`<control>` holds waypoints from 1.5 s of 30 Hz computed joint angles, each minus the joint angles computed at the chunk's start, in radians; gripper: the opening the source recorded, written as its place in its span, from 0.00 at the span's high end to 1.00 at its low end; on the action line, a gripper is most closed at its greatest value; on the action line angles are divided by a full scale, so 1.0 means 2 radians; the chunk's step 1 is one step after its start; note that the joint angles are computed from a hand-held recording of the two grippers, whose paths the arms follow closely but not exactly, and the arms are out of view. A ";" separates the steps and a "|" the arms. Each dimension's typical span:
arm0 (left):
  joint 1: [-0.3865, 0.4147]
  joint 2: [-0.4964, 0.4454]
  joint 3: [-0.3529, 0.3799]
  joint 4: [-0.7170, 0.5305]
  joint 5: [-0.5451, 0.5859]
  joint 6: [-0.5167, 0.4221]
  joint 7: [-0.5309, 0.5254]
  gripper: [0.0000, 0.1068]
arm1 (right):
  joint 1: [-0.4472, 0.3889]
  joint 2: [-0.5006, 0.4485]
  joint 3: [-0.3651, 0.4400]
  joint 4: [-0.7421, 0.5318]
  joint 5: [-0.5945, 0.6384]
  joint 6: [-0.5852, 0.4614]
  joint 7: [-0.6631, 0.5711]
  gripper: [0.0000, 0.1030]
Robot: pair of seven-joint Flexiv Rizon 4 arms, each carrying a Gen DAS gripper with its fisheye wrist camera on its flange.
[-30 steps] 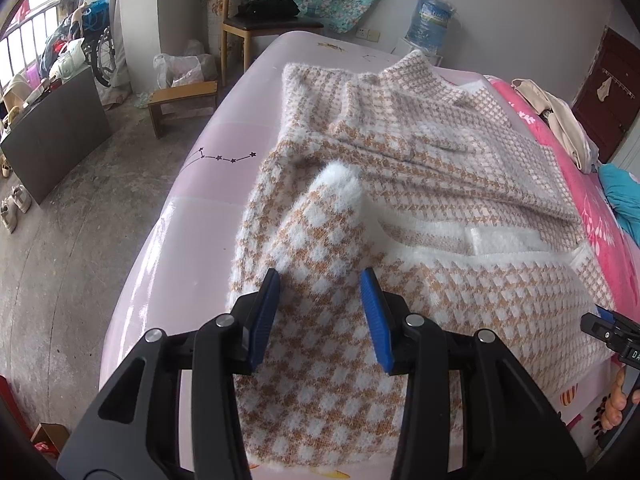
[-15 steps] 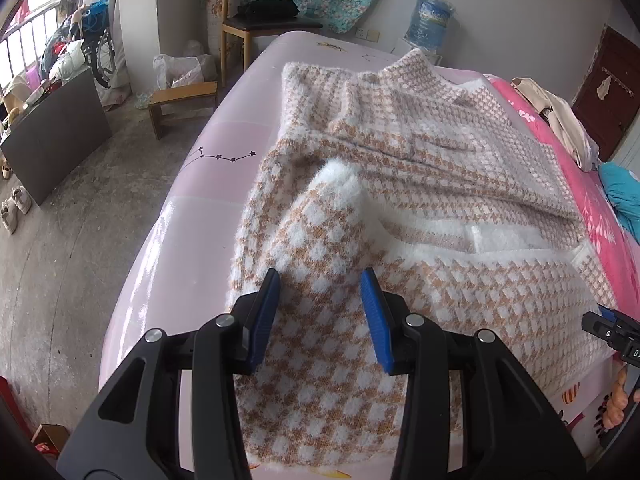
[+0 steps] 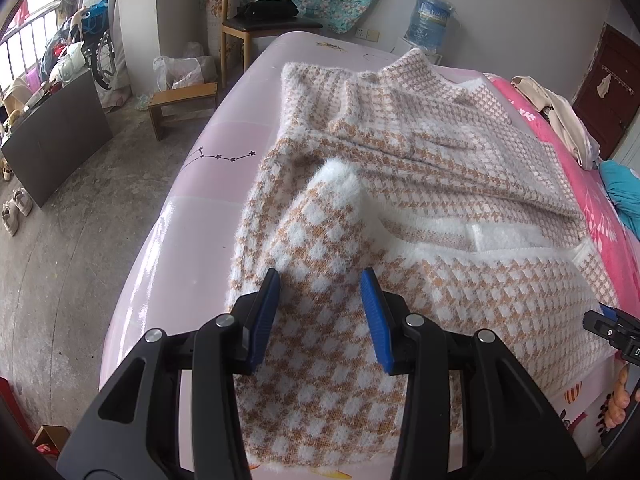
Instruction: Fold large clothes
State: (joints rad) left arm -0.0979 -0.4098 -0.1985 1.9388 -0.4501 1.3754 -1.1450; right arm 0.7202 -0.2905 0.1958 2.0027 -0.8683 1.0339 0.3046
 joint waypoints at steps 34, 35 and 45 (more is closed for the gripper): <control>0.129 0.057 -0.208 0.071 -0.272 0.036 0.238 0.57 | 0.001 0.004 0.001 0.002 -0.001 -0.002 0.001 0.44; 0.132 0.063 -0.215 0.073 -0.296 0.019 0.259 0.56 | 0.000 0.006 0.000 0.004 -0.004 -0.001 0.004 0.44; 0.021 0.038 -0.110 0.058 -0.171 0.001 0.212 0.55 | -0.008 0.002 0.010 -0.014 0.030 -0.027 -0.040 0.44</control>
